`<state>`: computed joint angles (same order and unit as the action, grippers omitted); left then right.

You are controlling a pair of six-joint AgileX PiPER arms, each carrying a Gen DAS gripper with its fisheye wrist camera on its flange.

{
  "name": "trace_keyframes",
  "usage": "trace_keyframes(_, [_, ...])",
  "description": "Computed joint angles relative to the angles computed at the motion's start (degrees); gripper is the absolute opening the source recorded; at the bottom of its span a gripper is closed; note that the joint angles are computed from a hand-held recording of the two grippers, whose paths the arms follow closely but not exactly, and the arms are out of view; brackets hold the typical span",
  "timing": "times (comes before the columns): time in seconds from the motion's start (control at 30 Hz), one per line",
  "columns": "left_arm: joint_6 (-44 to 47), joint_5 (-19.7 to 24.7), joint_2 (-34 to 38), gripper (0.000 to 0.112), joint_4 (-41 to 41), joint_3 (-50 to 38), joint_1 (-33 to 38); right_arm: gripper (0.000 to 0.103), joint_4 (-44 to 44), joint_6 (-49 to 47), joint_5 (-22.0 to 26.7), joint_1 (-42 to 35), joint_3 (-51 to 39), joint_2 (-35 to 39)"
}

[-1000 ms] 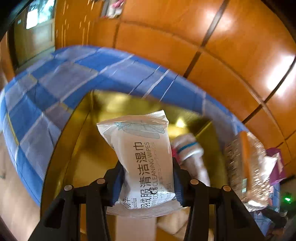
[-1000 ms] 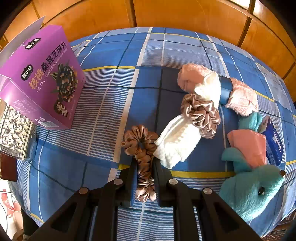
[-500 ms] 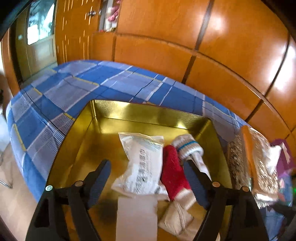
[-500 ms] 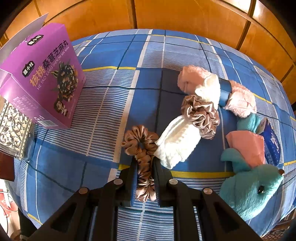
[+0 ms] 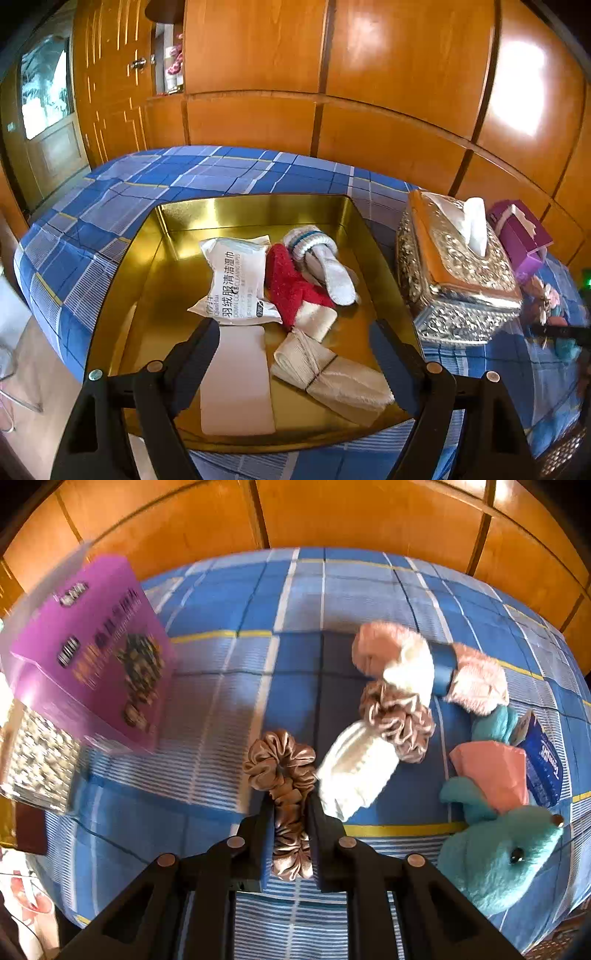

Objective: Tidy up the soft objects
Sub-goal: 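Carry the brown scrunchie with the right tool into the gold tray and release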

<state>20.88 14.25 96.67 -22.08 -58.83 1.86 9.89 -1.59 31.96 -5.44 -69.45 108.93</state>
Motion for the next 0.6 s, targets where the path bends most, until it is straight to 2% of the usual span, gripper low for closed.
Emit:
trace_keyframes(0.17, [0.3, -1.5, -1.8, 0.084, 0.4, 2.5, -0.9, 0.015, 2.1, -0.7, 3.2, -0.9, -4.0, -1.6])
trace_keyframes(0.27, [4.0, -1.9, -2.8, 0.084, -2.9, 3.7, -1.0, 0.015, 1.0, 1.7, 5.6, -0.9, -8.8, -1.6])
trace_keyframes(0.43, [6.7, -2.2, -3.7, 0.084, -4.8, 4.8, -1.1, 0.015, -2.3, 7.0, 10.6, -0.5, -22.0, 0.8])
trace_keyframes(0.6, [10.0, -1.8, -3.8, 0.084, -7.7, 5.4, -0.7, 0.015, -3.2, 8.2, 14.5, 4.4, -35.6, 4.1])
